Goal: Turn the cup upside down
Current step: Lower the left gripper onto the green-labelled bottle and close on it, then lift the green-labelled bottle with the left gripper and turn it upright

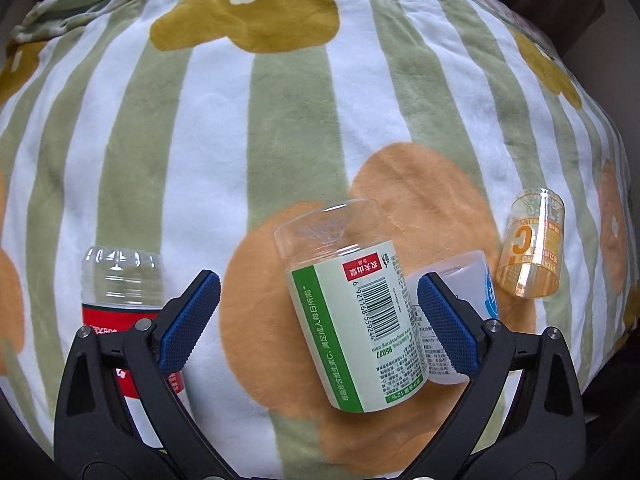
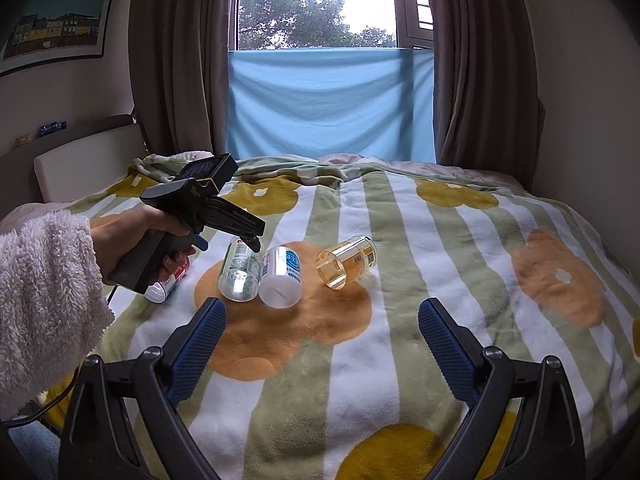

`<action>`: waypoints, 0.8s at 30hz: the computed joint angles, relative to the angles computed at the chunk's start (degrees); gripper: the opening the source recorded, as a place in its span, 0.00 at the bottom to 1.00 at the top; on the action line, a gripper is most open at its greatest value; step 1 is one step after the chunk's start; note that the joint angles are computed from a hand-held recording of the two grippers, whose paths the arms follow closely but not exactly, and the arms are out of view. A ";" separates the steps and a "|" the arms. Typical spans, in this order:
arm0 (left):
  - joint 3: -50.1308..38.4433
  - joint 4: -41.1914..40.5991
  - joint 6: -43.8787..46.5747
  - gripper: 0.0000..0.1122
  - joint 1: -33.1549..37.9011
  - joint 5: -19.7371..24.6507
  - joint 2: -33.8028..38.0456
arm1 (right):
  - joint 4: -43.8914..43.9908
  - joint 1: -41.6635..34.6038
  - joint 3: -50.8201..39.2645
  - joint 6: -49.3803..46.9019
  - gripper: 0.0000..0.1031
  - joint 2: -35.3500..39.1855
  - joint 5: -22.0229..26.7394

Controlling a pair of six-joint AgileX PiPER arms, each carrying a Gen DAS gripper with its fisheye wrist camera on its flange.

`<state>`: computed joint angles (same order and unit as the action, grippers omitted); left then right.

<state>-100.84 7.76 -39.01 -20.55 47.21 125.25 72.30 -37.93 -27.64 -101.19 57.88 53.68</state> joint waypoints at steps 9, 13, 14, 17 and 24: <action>-4.49 -8.30 5.00 0.69 2.03 0.83 4.76 | 0.52 4.00 0.85 -0.34 0.93 1.65 -2.24; -3.75 -12.19 7.57 0.55 2.09 -0.09 5.10 | 0.36 4.14 1.17 -0.44 0.93 1.25 -2.10; -3.46 -11.22 7.16 0.55 1.69 -0.23 4.89 | 0.22 3.82 1.11 -0.36 0.93 1.25 -1.66; -2.79 -9.35 6.37 0.54 0.83 0.34 4.04 | -0.24 3.73 1.23 0.61 0.93 0.57 -1.23; 8.35 -7.24 4.91 0.54 -1.11 -3.57 -4.15 | -2.68 1.97 0.07 3.61 0.93 -0.39 1.23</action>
<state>-92.49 0.51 -34.11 -21.66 43.64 121.10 69.62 -35.96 -27.56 -97.58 57.49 54.91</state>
